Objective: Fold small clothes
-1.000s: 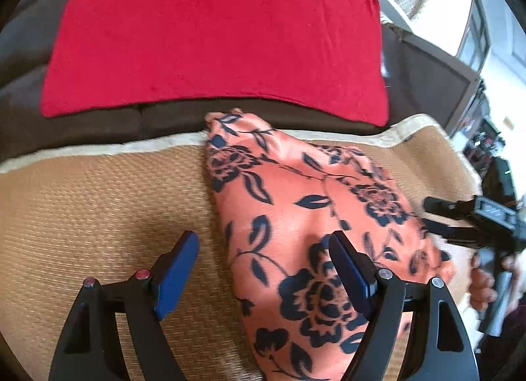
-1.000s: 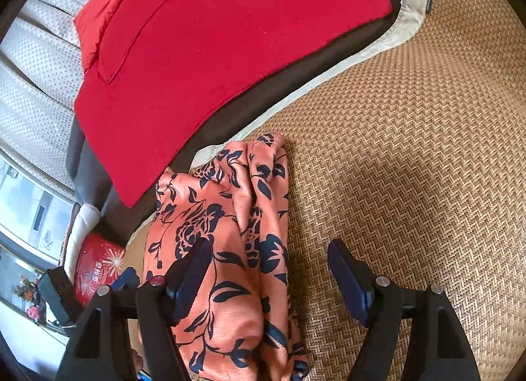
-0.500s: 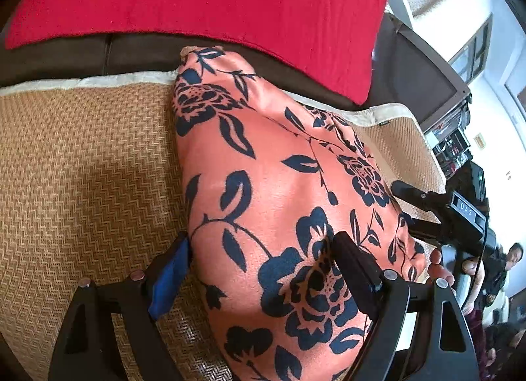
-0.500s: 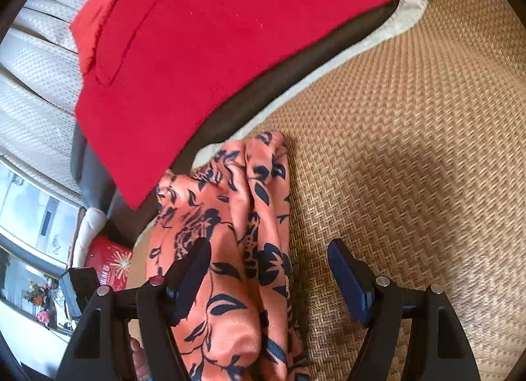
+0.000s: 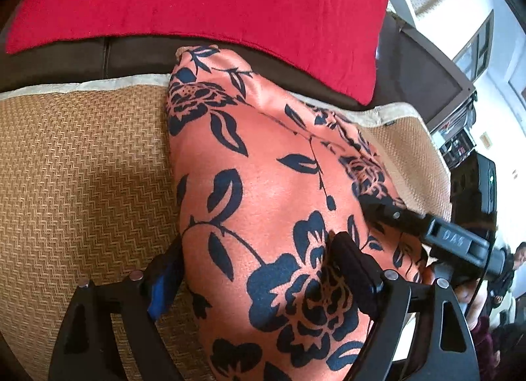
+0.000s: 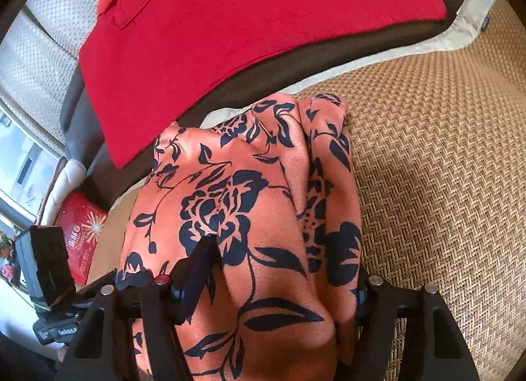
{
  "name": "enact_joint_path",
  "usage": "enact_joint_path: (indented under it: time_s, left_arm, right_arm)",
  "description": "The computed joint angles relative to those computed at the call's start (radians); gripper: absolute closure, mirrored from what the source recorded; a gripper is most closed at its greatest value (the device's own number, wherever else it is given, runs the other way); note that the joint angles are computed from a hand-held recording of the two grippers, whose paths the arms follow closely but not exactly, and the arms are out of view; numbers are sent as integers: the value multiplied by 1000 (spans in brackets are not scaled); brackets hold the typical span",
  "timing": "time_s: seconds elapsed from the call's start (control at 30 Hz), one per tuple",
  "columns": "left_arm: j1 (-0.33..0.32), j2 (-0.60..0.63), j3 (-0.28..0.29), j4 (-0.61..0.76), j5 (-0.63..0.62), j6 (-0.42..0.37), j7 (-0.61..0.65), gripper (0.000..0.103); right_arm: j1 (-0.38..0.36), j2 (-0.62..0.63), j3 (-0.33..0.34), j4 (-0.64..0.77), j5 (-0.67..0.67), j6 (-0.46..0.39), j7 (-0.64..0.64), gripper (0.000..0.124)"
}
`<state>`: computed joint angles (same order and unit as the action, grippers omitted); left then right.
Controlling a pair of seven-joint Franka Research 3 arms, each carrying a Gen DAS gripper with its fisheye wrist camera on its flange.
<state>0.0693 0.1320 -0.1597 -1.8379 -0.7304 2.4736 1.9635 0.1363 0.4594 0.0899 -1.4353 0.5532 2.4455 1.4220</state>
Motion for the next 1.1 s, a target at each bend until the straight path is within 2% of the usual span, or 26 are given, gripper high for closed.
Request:
enact_joint_path:
  time_s: [0.07, 0.17, 0.27, 0.43, 0.7, 0.87, 1.1]
  left_arm:
    - [-6, -18, -3, -21, 1, 41, 16, 32]
    - [-15, -41, -4, -45, -18, 90, 54, 49]
    - [-19, -52, 4, -53, -45, 107, 82, 57]
    - [-30, -120, 26, -111, -63, 145, 113, 59]
    - [-66, -250, 100, -214, -75, 212, 167, 59]
    - [-95, -301, 125, -262, 10, 282, 122, 59]
    - [-118, -356, 140, -331, 219, 360, -16, 59]
  right_arm:
    - [12, 0, -5, 1, -19, 13, 4, 66]
    - [47, -17, -21, -23, -78, 68, 21, 75]
    - [77, -30, -30, -43, -132, 116, 46, 79]
    - [82, -62, -1, -90, -119, 201, 14, 82]
    - [102, -112, 52, -150, -39, 346, -74, 83]
    - [123, -153, 71, -205, 3, 409, -115, 83]
    - [147, -204, 89, -276, 68, 447, -160, 83]
